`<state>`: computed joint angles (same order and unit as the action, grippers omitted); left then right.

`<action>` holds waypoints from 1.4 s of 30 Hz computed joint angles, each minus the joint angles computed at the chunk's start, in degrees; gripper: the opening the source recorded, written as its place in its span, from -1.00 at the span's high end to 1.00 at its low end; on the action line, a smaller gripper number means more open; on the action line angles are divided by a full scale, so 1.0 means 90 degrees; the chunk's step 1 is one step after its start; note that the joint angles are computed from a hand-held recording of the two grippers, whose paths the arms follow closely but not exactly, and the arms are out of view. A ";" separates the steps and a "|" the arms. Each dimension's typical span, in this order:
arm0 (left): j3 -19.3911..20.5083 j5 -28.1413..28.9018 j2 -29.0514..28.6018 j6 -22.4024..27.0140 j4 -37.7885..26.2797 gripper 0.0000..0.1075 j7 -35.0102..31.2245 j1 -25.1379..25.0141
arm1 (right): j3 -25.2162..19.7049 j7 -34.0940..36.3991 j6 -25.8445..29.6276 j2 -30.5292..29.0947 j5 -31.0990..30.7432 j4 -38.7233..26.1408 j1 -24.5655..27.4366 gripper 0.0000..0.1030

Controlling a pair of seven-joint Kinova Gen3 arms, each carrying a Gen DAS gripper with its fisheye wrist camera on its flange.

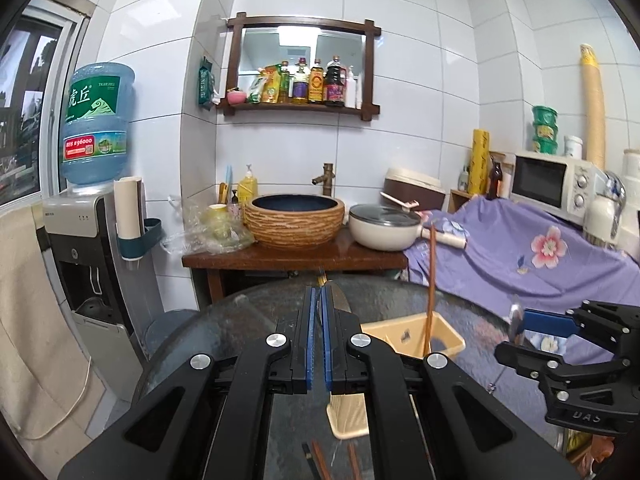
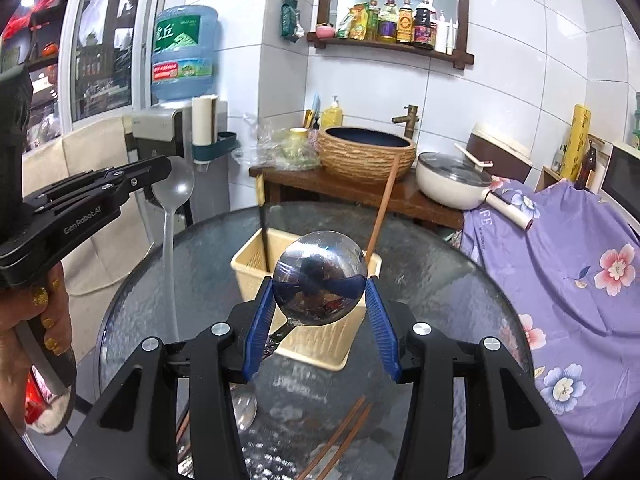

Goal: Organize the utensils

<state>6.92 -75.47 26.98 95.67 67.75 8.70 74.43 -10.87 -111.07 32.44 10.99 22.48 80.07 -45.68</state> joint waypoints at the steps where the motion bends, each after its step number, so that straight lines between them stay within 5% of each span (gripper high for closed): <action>1: -0.0067 0.0022 -0.0022 -0.0046 -0.0052 0.94 -0.0056 -0.0033 | -0.0003 0.0072 0.0102 0.0065 -0.0061 -0.0210 0.0042 0.09; 16: -0.1048 0.0060 0.0593 0.0186 -0.1453 0.94 -0.1189 -0.0389 | 0.0935 -0.0405 0.1269 0.1192 0.1346 -0.2484 -0.0853 0.09; 26: -0.1452 0.0401 0.1090 0.0140 -0.1427 0.94 -0.1153 -0.0421 | 0.1177 -0.0684 0.1209 0.1503 0.1879 -0.2246 -0.1191 0.10; 42: -0.1129 0.0748 0.0961 -0.0481 -0.0633 0.94 -0.0389 -0.0359 | 0.1119 -0.1176 0.0749 0.1475 0.2149 -0.1262 -0.1269 0.09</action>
